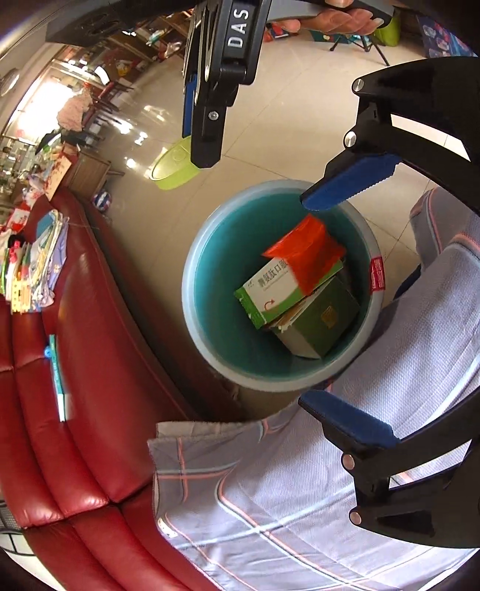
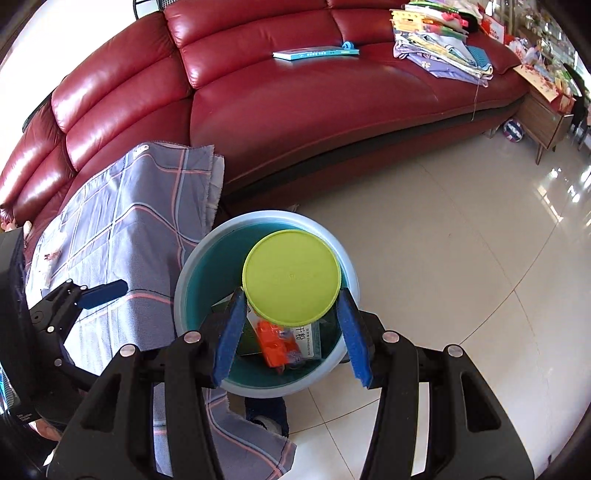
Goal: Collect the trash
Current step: 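Carry lid and snack bag over the teal bin and open the left tool to drop the bag, then open the right tool over the teal bin to drop the yellow lid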
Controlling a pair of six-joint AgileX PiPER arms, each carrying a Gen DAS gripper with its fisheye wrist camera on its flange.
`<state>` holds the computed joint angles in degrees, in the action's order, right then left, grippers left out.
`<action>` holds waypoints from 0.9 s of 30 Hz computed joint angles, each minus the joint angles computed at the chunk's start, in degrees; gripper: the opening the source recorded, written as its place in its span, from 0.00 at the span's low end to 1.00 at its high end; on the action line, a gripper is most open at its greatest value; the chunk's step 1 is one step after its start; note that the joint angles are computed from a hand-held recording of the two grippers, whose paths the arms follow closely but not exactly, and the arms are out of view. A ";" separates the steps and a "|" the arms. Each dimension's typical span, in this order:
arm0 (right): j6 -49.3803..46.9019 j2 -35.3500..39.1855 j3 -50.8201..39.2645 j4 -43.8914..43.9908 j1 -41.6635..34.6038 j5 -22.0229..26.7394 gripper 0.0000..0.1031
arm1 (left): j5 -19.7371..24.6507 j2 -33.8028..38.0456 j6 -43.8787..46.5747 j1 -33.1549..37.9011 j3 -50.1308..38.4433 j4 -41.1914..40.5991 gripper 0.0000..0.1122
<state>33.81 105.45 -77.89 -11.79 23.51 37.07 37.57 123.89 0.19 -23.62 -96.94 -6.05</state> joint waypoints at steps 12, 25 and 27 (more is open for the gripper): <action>-1.12 3.69 -5.24 0.50 2.34 2.83 0.47 | -1.35 -4.65 0.45 2.26 6.05 -1.16 0.88; -4.05 8.22 -12.70 3.09 4.04 8.09 0.48 | -3.11 -8.41 2.01 4.18 10.34 -2.15 0.88; -4.32 9.20 -13.78 3.90 4.13 8.52 0.65 | -3.38 -9.01 2.50 4.72 11.14 -2.50 0.88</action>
